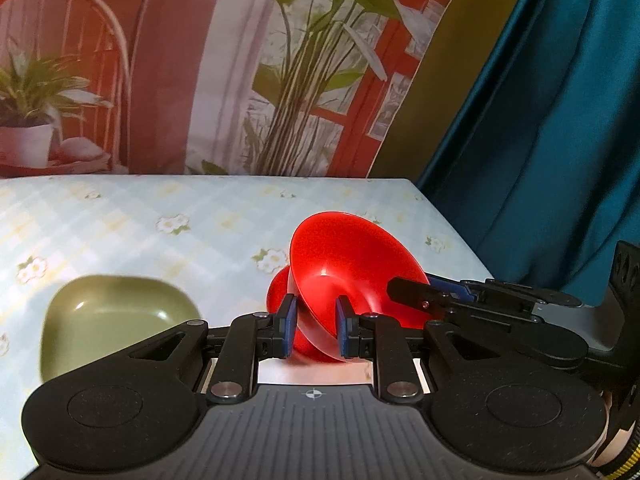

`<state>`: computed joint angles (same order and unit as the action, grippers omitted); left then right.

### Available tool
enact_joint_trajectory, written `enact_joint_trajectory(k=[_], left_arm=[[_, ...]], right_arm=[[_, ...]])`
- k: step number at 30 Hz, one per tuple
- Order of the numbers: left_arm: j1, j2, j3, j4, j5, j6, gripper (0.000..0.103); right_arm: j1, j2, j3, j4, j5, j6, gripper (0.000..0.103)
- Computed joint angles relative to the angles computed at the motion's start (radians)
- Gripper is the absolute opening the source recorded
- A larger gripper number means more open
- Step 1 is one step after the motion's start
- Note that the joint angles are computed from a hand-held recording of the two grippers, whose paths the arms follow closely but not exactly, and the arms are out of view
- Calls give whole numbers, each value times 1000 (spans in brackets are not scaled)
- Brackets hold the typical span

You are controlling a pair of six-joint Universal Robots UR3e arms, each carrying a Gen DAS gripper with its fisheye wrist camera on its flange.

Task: Organize plates and bowls
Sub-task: 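Lower the held red bowl into the other red bowl with the left tool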

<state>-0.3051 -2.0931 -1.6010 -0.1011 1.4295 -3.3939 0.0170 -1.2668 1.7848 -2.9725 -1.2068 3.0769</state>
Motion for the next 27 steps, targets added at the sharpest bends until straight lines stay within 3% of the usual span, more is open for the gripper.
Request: enact_joint_trajectory(k=[13,27], left_arm=[[0,-191,230,-126,-25,0,22],[-4,-250,325,-206,-4,12,22]], right_arm=[[-18,156,-129,34,-20,-30,16],[-14,220,-158,37,-16,-34,16]])
